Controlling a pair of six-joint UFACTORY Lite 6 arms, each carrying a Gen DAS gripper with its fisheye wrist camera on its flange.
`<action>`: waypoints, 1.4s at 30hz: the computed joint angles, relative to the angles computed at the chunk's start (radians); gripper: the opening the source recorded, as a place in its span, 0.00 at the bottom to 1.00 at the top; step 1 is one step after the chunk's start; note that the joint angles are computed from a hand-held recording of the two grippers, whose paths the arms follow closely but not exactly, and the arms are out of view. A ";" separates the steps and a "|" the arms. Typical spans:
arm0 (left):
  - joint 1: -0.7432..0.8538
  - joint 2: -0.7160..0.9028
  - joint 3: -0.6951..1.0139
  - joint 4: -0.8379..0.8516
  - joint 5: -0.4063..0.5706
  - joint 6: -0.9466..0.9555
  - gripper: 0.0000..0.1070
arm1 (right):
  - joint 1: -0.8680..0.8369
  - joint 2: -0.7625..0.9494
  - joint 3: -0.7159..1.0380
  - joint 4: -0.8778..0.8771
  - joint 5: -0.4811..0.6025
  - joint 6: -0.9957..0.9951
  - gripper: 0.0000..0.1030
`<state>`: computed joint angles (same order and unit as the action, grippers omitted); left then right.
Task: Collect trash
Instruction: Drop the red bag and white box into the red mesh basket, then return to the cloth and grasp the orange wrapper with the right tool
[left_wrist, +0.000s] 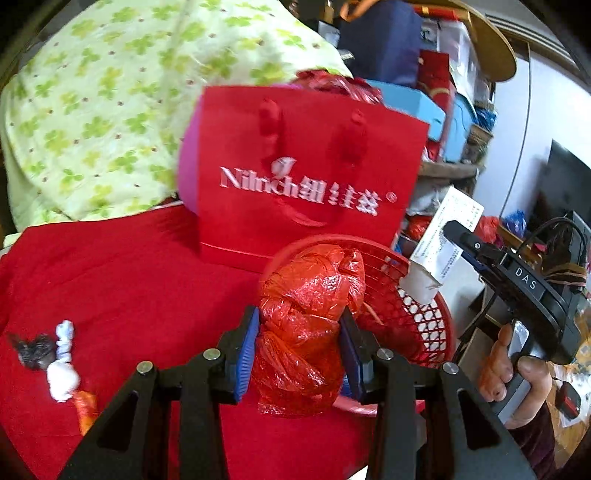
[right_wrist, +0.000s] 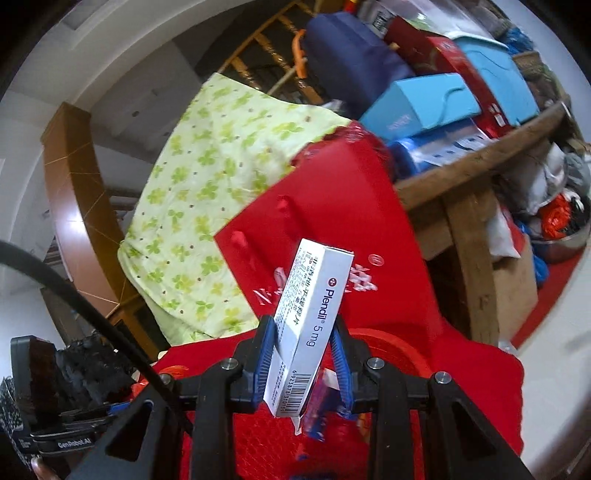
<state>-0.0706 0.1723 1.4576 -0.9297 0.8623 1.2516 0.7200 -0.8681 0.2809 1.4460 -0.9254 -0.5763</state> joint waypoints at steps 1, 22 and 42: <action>-0.025 0.000 -0.007 0.017 -0.018 -0.019 0.42 | -0.015 -0.029 -0.017 0.011 0.018 -0.009 0.33; 0.134 -0.080 -0.171 0.005 -0.102 0.136 0.63 | 0.091 0.196 0.085 -0.200 -0.063 0.184 0.69; 0.846 0.642 0.587 0.117 -0.012 0.062 0.66 | 0.075 1.302 1.108 -0.500 0.384 0.232 0.69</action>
